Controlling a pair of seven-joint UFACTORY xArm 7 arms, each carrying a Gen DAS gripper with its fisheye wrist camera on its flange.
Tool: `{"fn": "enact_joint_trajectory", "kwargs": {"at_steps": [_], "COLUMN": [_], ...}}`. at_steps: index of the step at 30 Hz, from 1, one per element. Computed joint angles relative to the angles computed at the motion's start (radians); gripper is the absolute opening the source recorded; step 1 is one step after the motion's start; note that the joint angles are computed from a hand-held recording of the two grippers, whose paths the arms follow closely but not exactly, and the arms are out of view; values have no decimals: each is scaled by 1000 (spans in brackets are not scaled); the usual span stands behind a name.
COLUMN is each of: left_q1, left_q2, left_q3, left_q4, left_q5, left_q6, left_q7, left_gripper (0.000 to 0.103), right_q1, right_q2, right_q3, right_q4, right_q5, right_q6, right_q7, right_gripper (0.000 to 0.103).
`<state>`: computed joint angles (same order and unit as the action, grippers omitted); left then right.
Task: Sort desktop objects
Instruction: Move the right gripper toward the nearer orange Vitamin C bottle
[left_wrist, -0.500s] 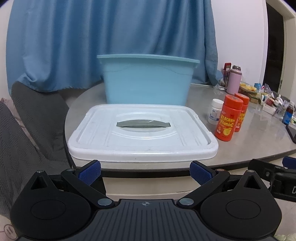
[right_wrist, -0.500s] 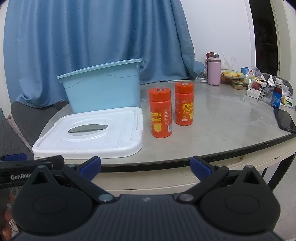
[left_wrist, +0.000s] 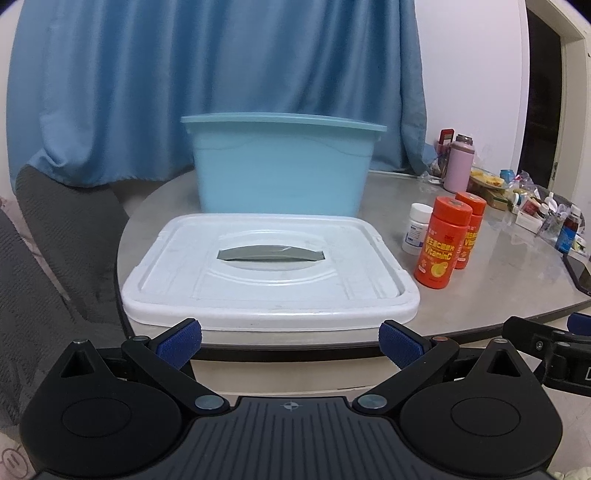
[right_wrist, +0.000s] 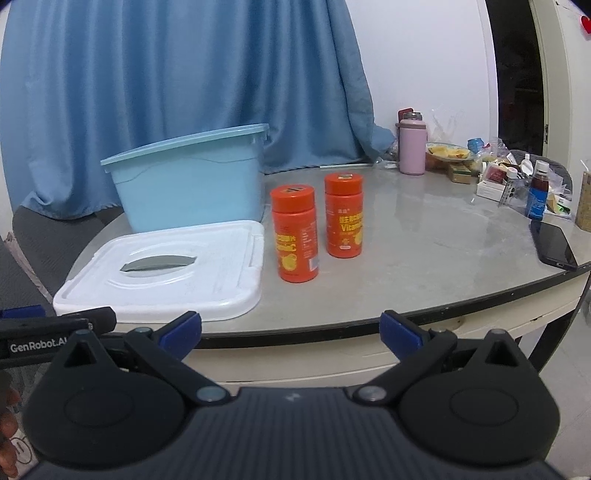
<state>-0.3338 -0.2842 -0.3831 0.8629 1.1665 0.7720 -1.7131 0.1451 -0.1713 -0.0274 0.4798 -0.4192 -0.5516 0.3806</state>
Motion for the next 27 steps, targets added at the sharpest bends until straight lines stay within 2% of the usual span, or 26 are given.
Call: {"fn": "enact_joint_trajectory", "kwargs": {"at_steps": [15,27], "left_q1": [-16,-10], "left_q2": [41,71], "left_q3": [22,48], "left_q4": [30,57], "left_q5": [42,75], "left_q6": [-8,-21], "left_q7": [-27,-22], "left_gripper": [103,103], "right_q1": [-21,-33], "right_q2": [40,111], "right_q3": [7,48], "right_q4": [38,94], "right_q5": [16,84], "right_q6": [-7,-20], "right_q7": [-27,-66], "right_gripper": [103,103]}}
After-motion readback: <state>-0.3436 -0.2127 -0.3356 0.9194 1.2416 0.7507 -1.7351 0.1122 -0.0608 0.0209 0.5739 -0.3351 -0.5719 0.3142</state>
